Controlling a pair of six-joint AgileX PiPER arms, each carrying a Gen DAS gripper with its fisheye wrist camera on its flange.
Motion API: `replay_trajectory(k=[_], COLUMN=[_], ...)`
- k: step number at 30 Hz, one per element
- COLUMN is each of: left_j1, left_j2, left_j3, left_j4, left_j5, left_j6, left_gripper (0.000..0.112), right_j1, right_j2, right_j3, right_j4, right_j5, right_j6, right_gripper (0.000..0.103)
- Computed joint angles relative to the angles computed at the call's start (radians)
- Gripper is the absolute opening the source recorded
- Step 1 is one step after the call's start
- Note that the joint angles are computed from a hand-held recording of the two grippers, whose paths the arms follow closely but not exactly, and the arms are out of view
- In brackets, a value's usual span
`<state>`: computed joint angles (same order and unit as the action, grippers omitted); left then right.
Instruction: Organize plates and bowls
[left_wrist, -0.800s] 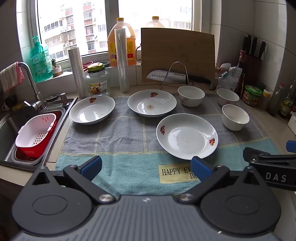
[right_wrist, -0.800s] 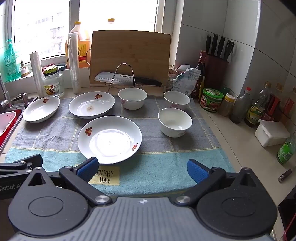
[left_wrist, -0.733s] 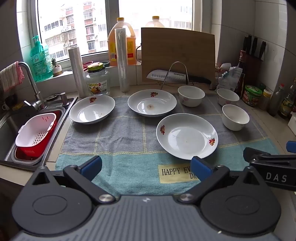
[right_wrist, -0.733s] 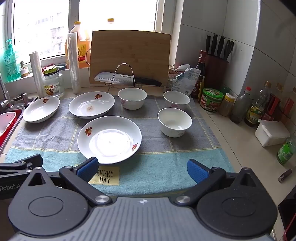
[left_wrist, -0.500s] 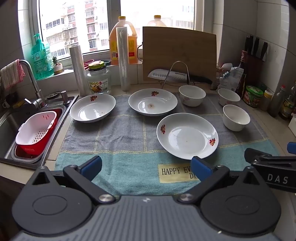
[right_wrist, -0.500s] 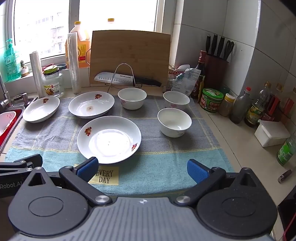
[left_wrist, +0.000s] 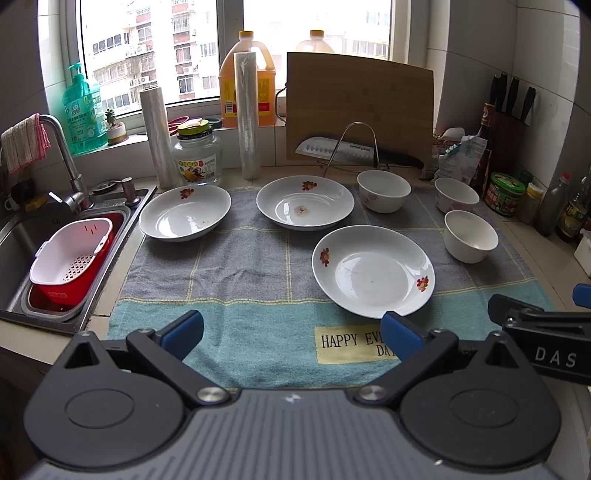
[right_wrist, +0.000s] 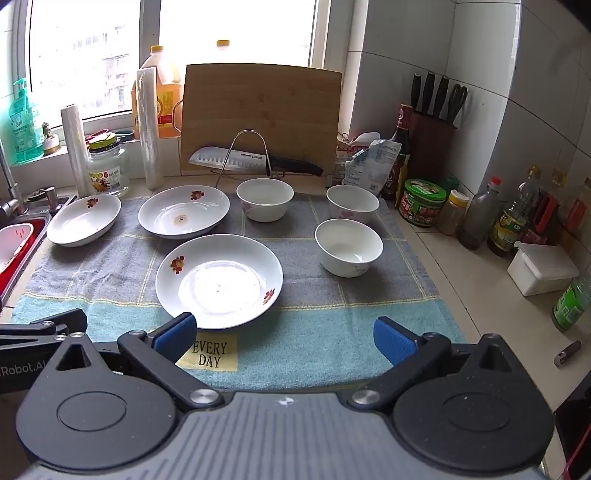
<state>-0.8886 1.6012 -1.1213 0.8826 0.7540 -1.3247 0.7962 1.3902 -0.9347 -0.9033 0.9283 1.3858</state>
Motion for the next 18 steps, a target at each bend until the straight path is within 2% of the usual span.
replay_trajectory(k=[18], left_j1=[-0.001], left_j2=[-0.002], left_j3=[-0.006], left_j4=[-0.002], left_j5=[0.002], left_j6=[0.003], left_gripper=[0.102], right_j1=[0.018], right_j2=[-0.003], right_j3=[-0.007], right_j4=[-0.011], right_j5=[0.028], right_j6=[0.009], right_gripper=[0.103])
